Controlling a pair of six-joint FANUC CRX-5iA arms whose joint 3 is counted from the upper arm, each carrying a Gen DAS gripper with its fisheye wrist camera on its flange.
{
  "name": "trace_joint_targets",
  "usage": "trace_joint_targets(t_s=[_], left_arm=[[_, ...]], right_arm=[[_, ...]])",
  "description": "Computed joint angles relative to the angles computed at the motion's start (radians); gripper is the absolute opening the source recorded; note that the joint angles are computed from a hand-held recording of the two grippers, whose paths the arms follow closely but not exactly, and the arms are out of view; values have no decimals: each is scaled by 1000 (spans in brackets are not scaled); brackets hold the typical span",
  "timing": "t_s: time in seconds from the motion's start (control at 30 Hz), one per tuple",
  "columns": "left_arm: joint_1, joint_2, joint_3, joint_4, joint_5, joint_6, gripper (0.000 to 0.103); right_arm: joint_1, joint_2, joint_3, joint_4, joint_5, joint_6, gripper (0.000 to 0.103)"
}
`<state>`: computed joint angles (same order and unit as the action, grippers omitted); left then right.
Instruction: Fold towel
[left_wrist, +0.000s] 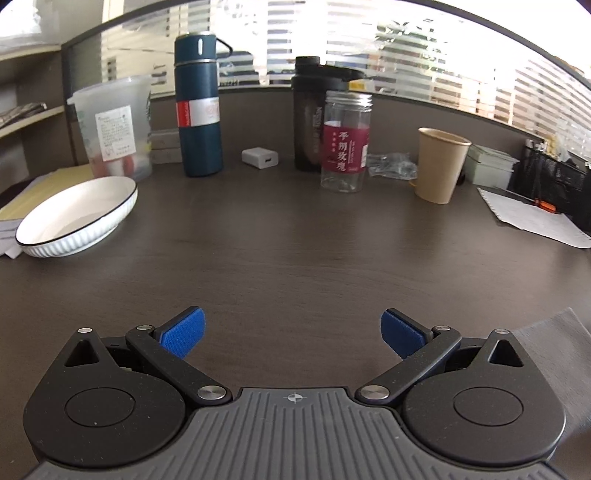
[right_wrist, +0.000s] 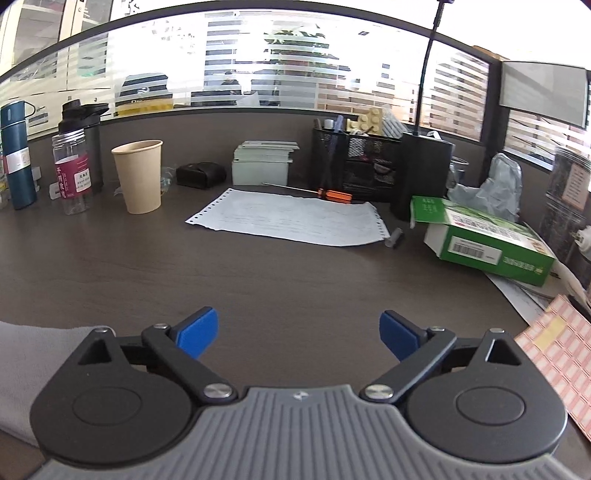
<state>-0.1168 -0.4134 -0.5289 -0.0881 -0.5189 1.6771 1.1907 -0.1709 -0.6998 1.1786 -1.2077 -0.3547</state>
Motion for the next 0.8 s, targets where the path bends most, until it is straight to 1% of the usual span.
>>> trace_joint_targets(t_s=[0.03, 0.13, 0.23, 0.27, 0.33, 0.43, 0.63, 0.7, 0.8], left_arm=[[0, 13, 11, -4, -7, 12, 103], [-11, 43, 47, -57, -32, 101, 103], [-10, 67, 69, -56, -54, 108, 103], [-16, 75, 80, -72, -60, 122, 103], [-16, 84, 87, -75, -62, 120, 103], [-47, 112, 130, -152, -98, 180, 103], [-38, 126, 130, -122, -81, 145, 103], [-36, 127, 129, -116, -77, 137, 103], [-35, 131, 130, -112, -75, 130, 103]], right_arm=[[-9, 4, 1, 5, 13, 6, 97], [-32, 8, 10, 0, 51, 27, 97], [-50, 7, 12, 6, 79, 22, 98], [-53, 10, 16, 2, 82, 25, 98], [-63, 13, 23, -5, 93, 30, 98], [-74, 18, 34, -20, 104, 40, 98], [-102, 30, 71, -104, 147, 94, 99], [-104, 40, 85, -123, 136, 96, 103], [-108, 50, 96, -132, 128, 95, 103]])
